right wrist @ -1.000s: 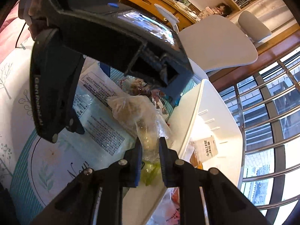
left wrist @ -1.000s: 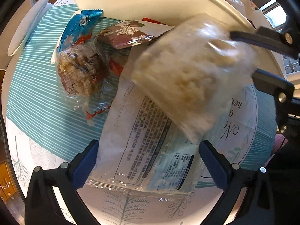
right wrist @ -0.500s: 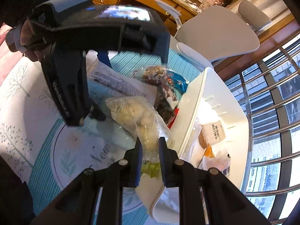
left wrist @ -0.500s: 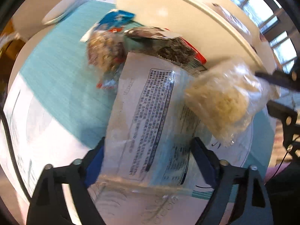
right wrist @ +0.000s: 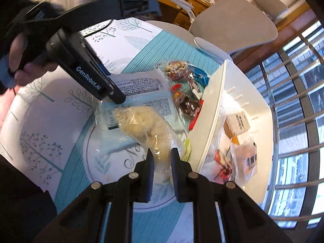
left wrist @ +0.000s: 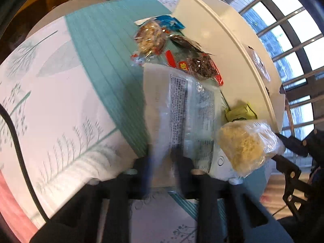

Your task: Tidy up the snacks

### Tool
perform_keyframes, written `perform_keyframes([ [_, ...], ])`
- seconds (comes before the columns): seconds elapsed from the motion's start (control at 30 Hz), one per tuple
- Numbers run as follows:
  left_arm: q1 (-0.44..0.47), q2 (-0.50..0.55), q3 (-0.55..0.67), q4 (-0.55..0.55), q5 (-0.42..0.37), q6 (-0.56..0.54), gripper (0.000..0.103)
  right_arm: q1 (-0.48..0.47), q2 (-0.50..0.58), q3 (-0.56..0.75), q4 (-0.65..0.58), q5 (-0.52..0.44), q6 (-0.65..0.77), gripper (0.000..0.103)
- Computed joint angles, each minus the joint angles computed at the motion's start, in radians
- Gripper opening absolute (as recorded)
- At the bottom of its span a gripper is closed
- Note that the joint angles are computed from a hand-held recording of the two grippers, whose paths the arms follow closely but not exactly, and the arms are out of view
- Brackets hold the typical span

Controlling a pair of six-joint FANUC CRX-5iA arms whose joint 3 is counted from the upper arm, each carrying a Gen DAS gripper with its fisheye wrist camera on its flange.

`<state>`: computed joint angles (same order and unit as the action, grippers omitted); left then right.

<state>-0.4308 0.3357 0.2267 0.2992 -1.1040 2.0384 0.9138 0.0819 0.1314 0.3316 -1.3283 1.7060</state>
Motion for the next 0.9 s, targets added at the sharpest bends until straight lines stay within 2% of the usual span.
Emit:
perform_keyframes([
  [0.2,-0.014,-0.085,-0.108,0.011,0.073,0.096,0.007,0.011,-0.022,-0.004,-0.011,-0.047,-0.113,0.014],
  [0.37,-0.046,-0.144,-0.146,-0.002,0.108,0.183,0.006,0.034,-0.057,-0.022,-0.006,-0.070,-0.176,0.008],
  [0.47,-0.073,-0.151,-0.121,-0.033,0.117,0.266,0.006,0.050,-0.084,-0.044,0.005,-0.075,-0.226,0.000],
  [0.6,-0.109,-0.169,-0.093,-0.089,0.119,0.353,0.005,0.051,-0.110,-0.056,-0.012,-0.077,-0.269,0.000],
  [0.8,-0.149,-0.229,-0.096,-0.150,0.169,0.454,0.002,0.008,-0.129,-0.035,-0.095,-0.099,-0.333,0.000],
  [0.9,-0.172,-0.240,-0.077,-0.188,0.166,0.499,0.002,-0.030,-0.133,-0.015,-0.159,-0.119,-0.379,0.000],
])
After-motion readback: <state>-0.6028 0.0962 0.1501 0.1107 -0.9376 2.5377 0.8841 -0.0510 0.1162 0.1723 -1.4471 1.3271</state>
